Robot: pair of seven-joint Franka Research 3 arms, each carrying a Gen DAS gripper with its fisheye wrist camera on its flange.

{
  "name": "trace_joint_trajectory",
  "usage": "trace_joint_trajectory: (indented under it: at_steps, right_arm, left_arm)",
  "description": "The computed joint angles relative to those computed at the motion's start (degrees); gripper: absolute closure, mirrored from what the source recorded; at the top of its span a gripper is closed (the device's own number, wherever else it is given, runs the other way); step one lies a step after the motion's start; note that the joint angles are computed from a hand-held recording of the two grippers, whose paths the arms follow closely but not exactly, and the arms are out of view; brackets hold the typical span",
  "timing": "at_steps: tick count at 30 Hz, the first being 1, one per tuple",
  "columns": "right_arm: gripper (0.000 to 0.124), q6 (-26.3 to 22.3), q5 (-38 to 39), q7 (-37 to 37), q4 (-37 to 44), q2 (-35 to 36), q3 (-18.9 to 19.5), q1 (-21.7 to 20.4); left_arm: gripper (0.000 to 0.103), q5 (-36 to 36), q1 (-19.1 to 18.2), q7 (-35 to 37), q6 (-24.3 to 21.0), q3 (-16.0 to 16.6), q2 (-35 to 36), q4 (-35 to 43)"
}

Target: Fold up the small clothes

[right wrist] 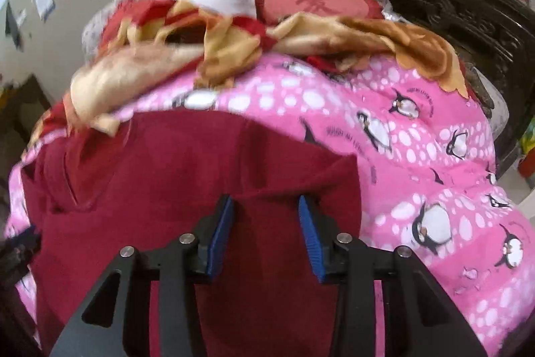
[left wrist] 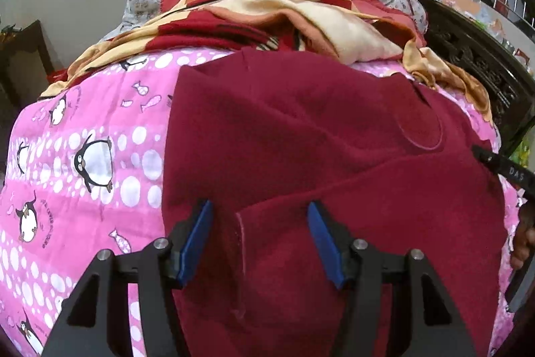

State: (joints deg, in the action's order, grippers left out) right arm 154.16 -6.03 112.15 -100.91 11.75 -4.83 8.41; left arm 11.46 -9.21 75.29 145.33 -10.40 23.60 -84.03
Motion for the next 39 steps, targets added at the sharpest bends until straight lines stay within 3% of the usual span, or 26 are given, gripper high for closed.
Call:
trace_joint_trajectory:
  at_steps: [4, 9, 13, 15, 20, 24, 33, 37, 39]
  right_arm:
    - [0.085, -1.59, -0.74, -1.09, -1.35, -2.39, 0.4, 0.19]
    - [0.085, 2.82, 4.69, -6.36, -10.7, -10.28, 2.69, -0.95]
    - [0.085, 2.86, 3.67, -7.51, -15.37, -13.33, 4.17, -1.18]
    - [0.085, 1.98, 0.92, -5.45, -16.16, -13.07, 4.57, -1.52]
    - [0.08, 1.2, 6.07, -7.31, -16.21, -12.96, 4.34, -1.84]
    - [0.08, 1.0, 1.23, -3.81, -17.22, -15.02, 4.94, -2.17]
    - [0.08, 1.41, 2.22, -4.48, -19.31, -16.9, 6.1, -2.63]
    - [0.076, -1.71, 6.22, -6.91, -17.82, -15.15, 5.33, -2.27]
    - [0.076, -0.6, 7.74, -7.57, -18.46, -15.74, 5.06, -2.24]
  left_arm:
    - [0.04, 0.85, -0.24, -0.24, 0.78, 0.16, -0.17, -0.58]
    - [0.04, 1.09, -0.32, -0.39, 0.71, 0.26, -0.08, -0.42]
    - [0.04, 1.32, -0.4, -0.97, 0.7, 0.35, -0.3, -0.62]
    - [0.04, 1.49, -0.44, -1.08, 0.55, 0.37, -0.39, -0.66]
    - [0.04, 1.63, -0.33, -0.78, -0.08, 0.3, -0.97, -1.04]
    - [0.04, 1.71, -0.26, -0.49, -0.42, 0.23, -2.06, -2.05]
    - [0.04, 1.18, 0.0, -0.61, -0.45, 0.07, -3.41, -3.61]
    - [0.04, -0.04, 0.56, 0.15, -0.65, -0.34, -4.04, -4.27]
    - [0.039, -1.63, 1.25, 1.12, -0.58, -0.78, -4.8, -5.1]
